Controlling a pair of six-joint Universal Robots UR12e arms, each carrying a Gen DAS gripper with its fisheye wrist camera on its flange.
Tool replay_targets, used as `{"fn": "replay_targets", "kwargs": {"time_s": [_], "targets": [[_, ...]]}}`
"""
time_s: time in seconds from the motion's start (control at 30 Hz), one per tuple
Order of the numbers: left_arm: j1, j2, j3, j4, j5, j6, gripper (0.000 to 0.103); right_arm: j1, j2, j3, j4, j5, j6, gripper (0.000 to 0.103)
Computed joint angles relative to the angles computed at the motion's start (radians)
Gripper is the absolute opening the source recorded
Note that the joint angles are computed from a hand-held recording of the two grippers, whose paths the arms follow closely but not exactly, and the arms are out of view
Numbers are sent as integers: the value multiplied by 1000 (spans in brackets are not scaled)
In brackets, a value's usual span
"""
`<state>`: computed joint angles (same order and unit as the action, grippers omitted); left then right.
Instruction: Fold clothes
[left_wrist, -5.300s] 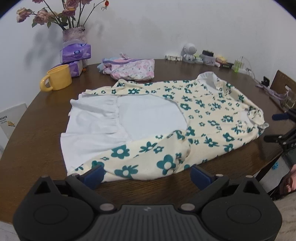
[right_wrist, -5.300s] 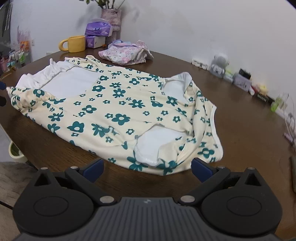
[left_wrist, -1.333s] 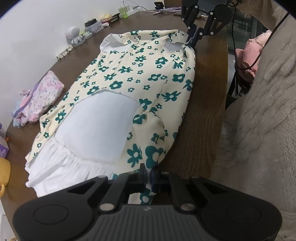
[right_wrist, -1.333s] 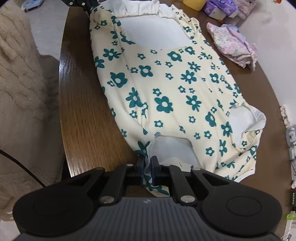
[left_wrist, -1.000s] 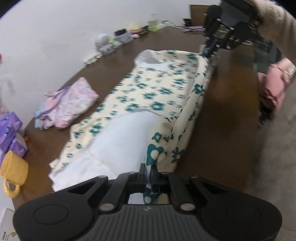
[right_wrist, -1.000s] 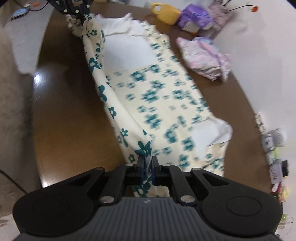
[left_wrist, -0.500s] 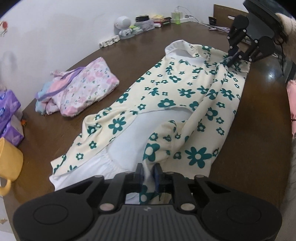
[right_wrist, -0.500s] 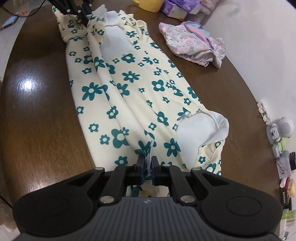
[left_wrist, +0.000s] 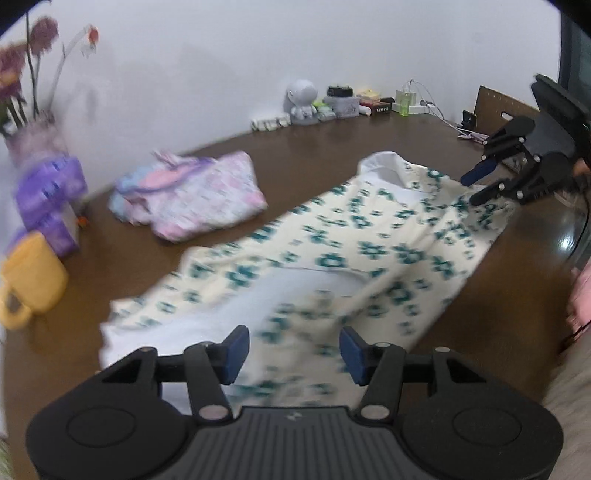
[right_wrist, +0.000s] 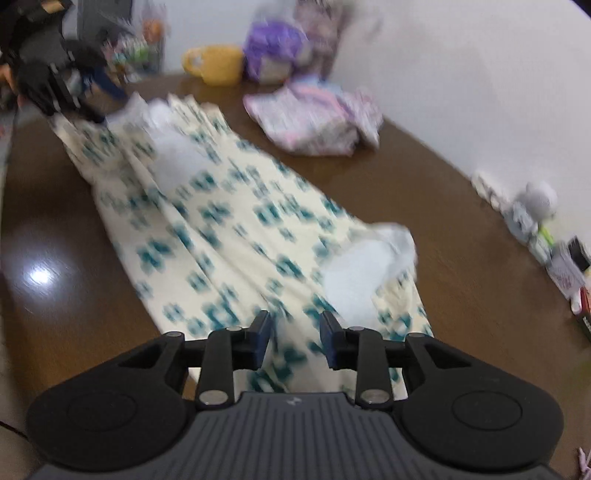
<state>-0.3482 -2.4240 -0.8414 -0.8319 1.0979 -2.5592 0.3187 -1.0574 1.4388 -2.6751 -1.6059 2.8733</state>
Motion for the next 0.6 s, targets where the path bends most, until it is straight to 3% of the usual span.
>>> {"fn": "replay_targets", "kwargs": {"time_s": [0.13, 0.37, 0.47, 0.6], "targets": [[-20, -31, 39, -68, -92, -23, 50, 22, 26, -18, -31, 64, -35, 30], [-37, -86, 81, -61, -77, -94, 47, 35, 70, -17, -55, 39, -10, 30], [-25, -95, 86, -47, -106, -152, 47, 21, 51, 34, -115, 9, 32, 30], [-15, -93, 75, -23, -91, -197, 48, -2, 17, 102, -167, -13, 87, 32]]}}
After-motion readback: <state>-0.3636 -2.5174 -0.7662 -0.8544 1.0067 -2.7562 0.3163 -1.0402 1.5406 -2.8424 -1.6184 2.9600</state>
